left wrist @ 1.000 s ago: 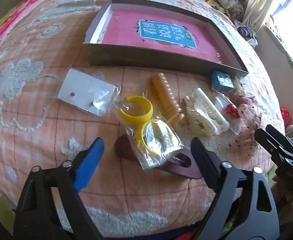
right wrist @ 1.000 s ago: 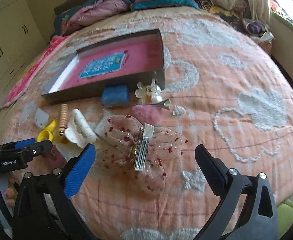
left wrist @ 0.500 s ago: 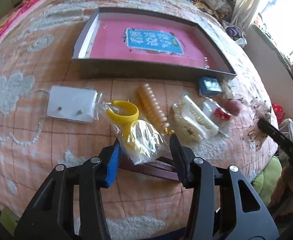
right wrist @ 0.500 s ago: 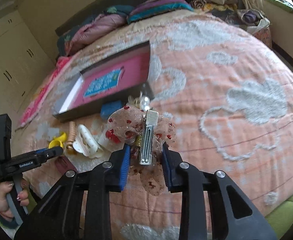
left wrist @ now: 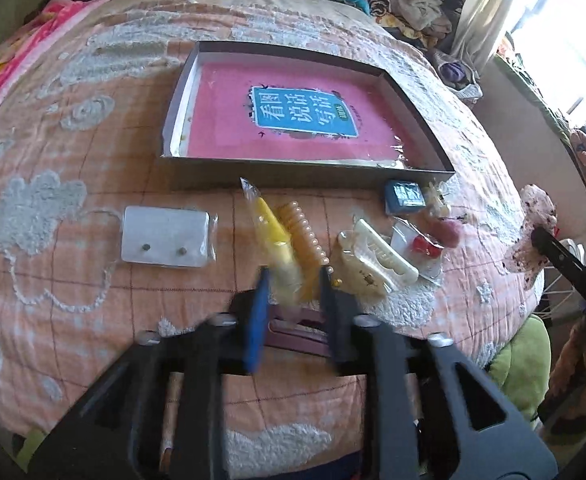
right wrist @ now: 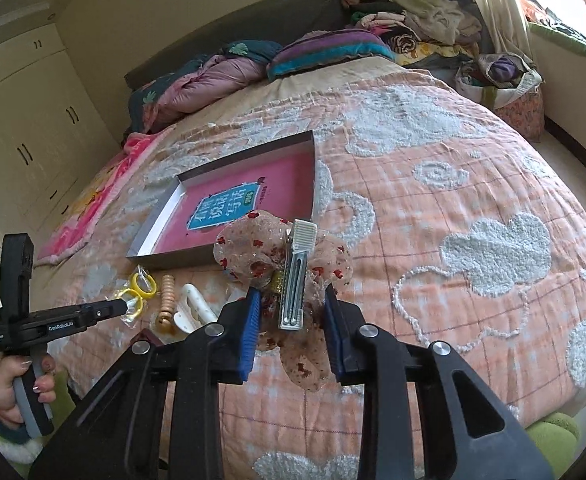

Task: Organize jewelry
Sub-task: 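Carry both items over the pink tray and open both tools to drop them inside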

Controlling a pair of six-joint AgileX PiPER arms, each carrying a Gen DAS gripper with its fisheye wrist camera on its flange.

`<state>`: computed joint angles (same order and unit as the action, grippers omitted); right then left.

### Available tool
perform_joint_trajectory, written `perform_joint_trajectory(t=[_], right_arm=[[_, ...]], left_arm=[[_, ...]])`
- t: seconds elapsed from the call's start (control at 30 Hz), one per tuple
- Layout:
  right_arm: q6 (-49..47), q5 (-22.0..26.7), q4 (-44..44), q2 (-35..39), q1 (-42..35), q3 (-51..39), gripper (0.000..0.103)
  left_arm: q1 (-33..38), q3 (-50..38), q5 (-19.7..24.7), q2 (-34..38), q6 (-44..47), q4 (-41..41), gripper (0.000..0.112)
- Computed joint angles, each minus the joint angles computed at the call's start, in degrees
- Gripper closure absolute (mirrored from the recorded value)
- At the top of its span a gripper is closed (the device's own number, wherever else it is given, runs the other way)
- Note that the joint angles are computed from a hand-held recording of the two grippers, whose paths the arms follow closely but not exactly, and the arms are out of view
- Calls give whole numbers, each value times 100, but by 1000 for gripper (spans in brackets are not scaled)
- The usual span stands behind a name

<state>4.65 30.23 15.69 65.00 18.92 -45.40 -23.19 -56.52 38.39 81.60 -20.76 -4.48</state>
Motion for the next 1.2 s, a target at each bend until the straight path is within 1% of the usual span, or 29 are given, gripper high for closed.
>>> perform_joint_trajectory(t=[0.13,0.17,0.2,0.23,0.27,0.3,0.37,0.47,0.57,0.73,0.97,1.2], right_arm=[[147,-21,-113,13,134,-5,76],[219,-11,-185,22,175,-37,76],[318,-5,-279,28,223,-67,76],[292,4,-270,36,229,-107,76],[282,5,-272,32,233,-124,76],[281,10,-285,43,238,-155,76],[260,29,-275,71,249,-240,76],[272,55,-324,123,287,-391,76],[228,105,-325,215,328,-612,76],[130,149,-289,504,424,-1108,76],[-133,249,-205,1301,600,-2169,76],[-14,459,-480,2494,651,-3404,76]], left_arm=[[92,-99,-102,198,66,-65,83],[115,-123,-137,263,109,-93,85],[150,-121,-187,301,193,-155,96],[174,-145,-202,360,256,-194,105],[247,-137,-271,415,543,-460,108],[263,-123,-322,425,641,-548,109],[227,-147,-335,451,704,-514,110],[303,-145,-325,402,915,-687,111],[479,-242,-181,260,1191,-953,112],[718,-704,108,167,1496,-1119,112],[989,-1570,309,579,1530,-893,112],[1064,-2306,358,1207,1520,-718,112]])
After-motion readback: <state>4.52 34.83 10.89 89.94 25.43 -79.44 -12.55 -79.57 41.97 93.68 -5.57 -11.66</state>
